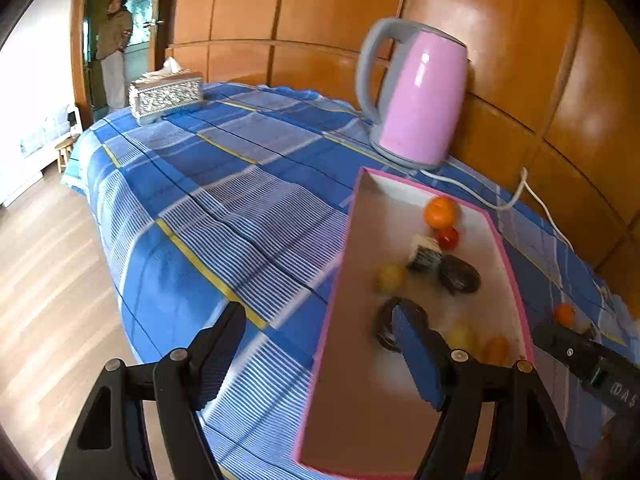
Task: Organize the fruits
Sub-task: 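Carry the tan potato into the tray and open right gripper, then close left gripper on the orange on the bed while right gripper moves toward the dark log piece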
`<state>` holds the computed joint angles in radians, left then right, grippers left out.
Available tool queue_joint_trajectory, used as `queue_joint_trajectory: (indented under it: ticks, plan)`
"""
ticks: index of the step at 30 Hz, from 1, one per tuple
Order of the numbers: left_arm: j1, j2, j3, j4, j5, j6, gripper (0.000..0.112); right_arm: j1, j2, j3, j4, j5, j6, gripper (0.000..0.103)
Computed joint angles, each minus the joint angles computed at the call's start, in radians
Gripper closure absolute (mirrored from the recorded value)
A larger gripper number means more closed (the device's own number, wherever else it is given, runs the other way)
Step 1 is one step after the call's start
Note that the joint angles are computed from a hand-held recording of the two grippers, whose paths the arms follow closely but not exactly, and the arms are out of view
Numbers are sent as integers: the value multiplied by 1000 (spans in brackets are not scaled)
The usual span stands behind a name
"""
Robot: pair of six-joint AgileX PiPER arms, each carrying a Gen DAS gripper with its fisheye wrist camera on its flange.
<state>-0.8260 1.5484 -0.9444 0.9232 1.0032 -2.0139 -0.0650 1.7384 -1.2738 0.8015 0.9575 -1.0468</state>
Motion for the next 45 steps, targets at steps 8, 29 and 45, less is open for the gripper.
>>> queue_joint_trajectory:
  ticks: [8,29,45]
  plan:
    - [-71,76,-112,-7,20,89,30,-100,-138,176,22,-138,-122,58]
    - [-208,220,-328,-17,68,269,27,-423,-144,215,64,-300,-210,39]
    - [-209,326,-505,-88,10,492,26,-607,13,93,55,-314,-160,39]
